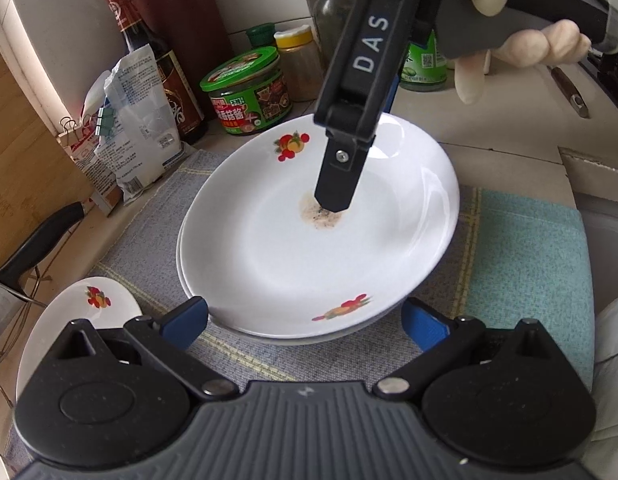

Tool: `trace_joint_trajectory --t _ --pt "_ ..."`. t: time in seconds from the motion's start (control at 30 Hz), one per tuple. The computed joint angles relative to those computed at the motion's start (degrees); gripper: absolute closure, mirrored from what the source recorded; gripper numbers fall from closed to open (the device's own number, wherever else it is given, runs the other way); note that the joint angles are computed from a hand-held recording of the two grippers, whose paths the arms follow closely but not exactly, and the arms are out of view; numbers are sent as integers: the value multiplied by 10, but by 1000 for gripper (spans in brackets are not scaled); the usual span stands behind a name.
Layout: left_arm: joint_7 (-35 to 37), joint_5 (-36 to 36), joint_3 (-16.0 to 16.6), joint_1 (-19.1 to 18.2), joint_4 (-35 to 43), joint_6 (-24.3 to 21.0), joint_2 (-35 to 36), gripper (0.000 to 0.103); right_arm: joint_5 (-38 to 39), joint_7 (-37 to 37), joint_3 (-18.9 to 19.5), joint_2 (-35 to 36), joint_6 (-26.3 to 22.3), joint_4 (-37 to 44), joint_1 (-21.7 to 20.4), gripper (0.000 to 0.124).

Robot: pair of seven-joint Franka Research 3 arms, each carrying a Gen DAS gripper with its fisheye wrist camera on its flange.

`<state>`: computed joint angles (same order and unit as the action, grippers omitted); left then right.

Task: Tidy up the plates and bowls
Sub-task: 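Lower the stained plate onto the flower plate and open the right gripper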

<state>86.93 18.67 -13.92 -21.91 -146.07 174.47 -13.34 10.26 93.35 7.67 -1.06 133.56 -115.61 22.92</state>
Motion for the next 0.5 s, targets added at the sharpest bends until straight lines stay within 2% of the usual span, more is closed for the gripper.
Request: trace_joint_trajectory --t 0.1,0.33,0.4,0.5 --pt "-8 -7 4 0 -4 8 -1 1 -22 5 3 0 9 -3 2 21" --pt "-93 1 -22 26 -41 17 -44 1 -157 73 19 -38 133 -78 8 21" --pt "-138 6 -38 43 -58 18 -65 1 -177 85 25 -50 169 -101 8 21" --pt "-229 25 -81 90 -83 12 -109 1 -196 113 35 -59 199 -117 8 21"
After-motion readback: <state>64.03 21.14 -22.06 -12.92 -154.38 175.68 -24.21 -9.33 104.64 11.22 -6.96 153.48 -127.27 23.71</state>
